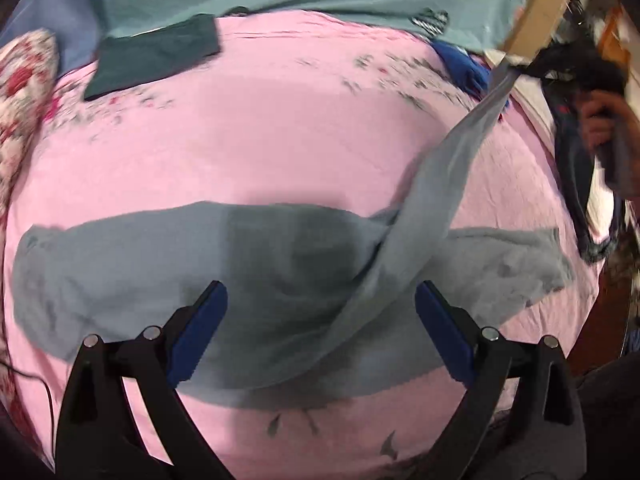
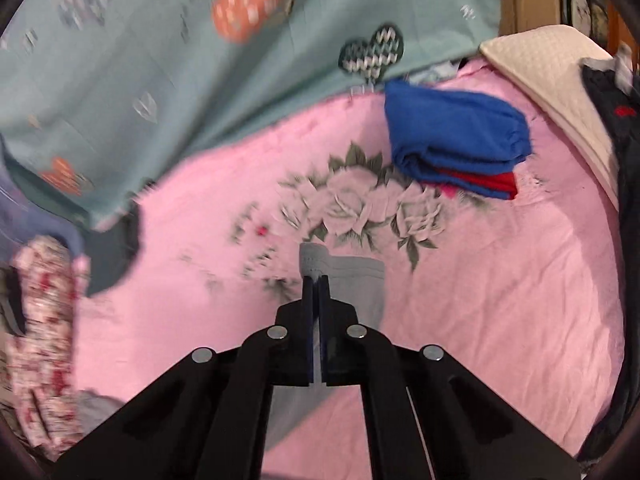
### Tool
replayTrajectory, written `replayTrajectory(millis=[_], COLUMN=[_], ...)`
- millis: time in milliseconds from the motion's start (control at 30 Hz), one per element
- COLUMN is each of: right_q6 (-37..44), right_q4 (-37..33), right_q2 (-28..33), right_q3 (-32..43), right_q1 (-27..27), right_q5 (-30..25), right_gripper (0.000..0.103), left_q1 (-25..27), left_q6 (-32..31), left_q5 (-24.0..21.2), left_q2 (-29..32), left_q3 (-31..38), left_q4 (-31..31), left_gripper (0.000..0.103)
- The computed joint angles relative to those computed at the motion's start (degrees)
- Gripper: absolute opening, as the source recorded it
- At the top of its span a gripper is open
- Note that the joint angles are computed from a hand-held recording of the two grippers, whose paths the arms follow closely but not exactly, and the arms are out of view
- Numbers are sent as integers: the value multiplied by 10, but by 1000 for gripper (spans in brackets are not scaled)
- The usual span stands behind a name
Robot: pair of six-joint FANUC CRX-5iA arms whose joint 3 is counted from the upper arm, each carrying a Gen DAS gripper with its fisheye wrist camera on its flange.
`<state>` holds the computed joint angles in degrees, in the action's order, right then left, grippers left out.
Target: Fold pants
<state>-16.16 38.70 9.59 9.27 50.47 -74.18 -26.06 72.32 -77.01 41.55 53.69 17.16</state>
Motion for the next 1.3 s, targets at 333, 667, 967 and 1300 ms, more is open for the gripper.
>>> replayTrajectory(millis=[333, 667, 967, 1300], right_q6=[-427, -629, -176, -71], right_q4=[90, -28, -176, -120], right_q2=[-188, -189, -181, -134], right_q3=[-236, -281, -235, -197], right_q1=[312, 406, 218, 183], right_q5=[-165, -160, -55, -122], right_gripper=[2, 28, 25, 13], left_q1=[-26, -44, -60, -38], left_q6=[-58, -57, -95, -1], left_q5=[-74, -139, -72, -62], left_q2=[38, 74, 2, -14], left_q3=[66, 135, 20, -3], left_q4=[3, -35, -67, -85], left_gripper=[96, 96, 96, 96])
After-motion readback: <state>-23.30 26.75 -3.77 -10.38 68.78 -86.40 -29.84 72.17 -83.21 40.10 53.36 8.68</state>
